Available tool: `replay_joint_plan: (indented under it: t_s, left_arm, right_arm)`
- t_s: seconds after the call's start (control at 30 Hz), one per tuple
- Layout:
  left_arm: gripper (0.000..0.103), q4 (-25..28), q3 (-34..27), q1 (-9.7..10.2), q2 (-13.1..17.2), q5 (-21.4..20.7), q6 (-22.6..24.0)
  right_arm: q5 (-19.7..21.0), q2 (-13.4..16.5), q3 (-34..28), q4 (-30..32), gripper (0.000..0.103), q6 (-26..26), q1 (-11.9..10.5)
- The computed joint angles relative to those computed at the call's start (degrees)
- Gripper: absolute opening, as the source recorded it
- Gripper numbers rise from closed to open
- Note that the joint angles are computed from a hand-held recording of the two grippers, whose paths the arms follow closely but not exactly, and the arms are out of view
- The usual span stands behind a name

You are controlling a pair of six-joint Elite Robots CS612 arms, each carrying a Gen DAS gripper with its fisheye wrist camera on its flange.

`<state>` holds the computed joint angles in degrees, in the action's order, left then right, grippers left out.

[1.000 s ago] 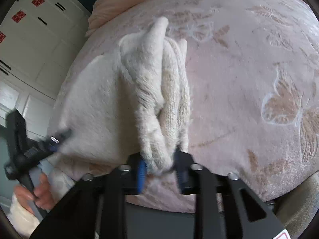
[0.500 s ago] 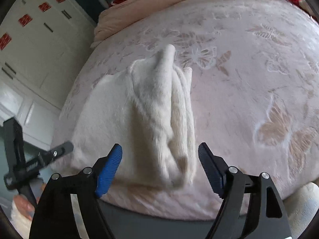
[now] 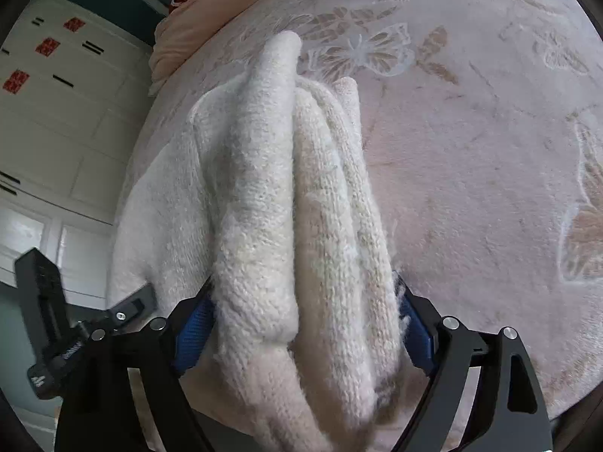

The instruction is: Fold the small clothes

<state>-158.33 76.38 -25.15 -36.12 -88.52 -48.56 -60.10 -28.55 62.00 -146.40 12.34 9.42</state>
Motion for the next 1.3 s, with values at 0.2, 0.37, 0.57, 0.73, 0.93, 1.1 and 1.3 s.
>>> replay_joint_plan:
  t_s: [0.2, 0.37, 0.57, 0.73, 0.93, 1.1, 1.3]
  left_arm:
    - [0.076, -5.3, 0.0, 1.50, 1.2, -8.6, -2.8]
    - [0.048, -10.6, 2.8, 1.86, -2.4, -8.9, -1.7]
    - [0.048, -18.7, 8.0, 1.26, -9.9, -3.0, 4.0]
    - [0.060, -19.6, 10.5, 0.59, -13.6, 3.7, 10.4]
    - [0.078, -7.6, 9.2, 1.59, -8.3, 7.7, 8.8]
    - [0.074, -14.8, 14.5, 2.83, -7.1, 1.7, -1.1]
    - [0.087, -18.4, 12.1, 4.79, -4.4, -3.0, -5.7]
  right_arm:
    - [4.0, 1.2, -2.3, 1.5, 0.040, 0.3, -0.3]
    - [3.6, -2.7, 0.4, -5.6, 0.034, -1.3, 0.0]
    - [4.0, -8.4, 3.3, -17.6, 0.034, -5.0, 1.1]
    - [5.5, -9.1, 3.9, -21.7, 0.039, -4.8, 1.6]
    - [-5.7, -3.0, 0.8, -7.5, 0.056, -7.4, 3.4]
    - [-2.1, -3.3, 4.2, -9.0, 0.066, -0.5, 1.9]
    - [2.2, 3.6, -8.2, 3.4, 0.078, 0.2, 2.2]
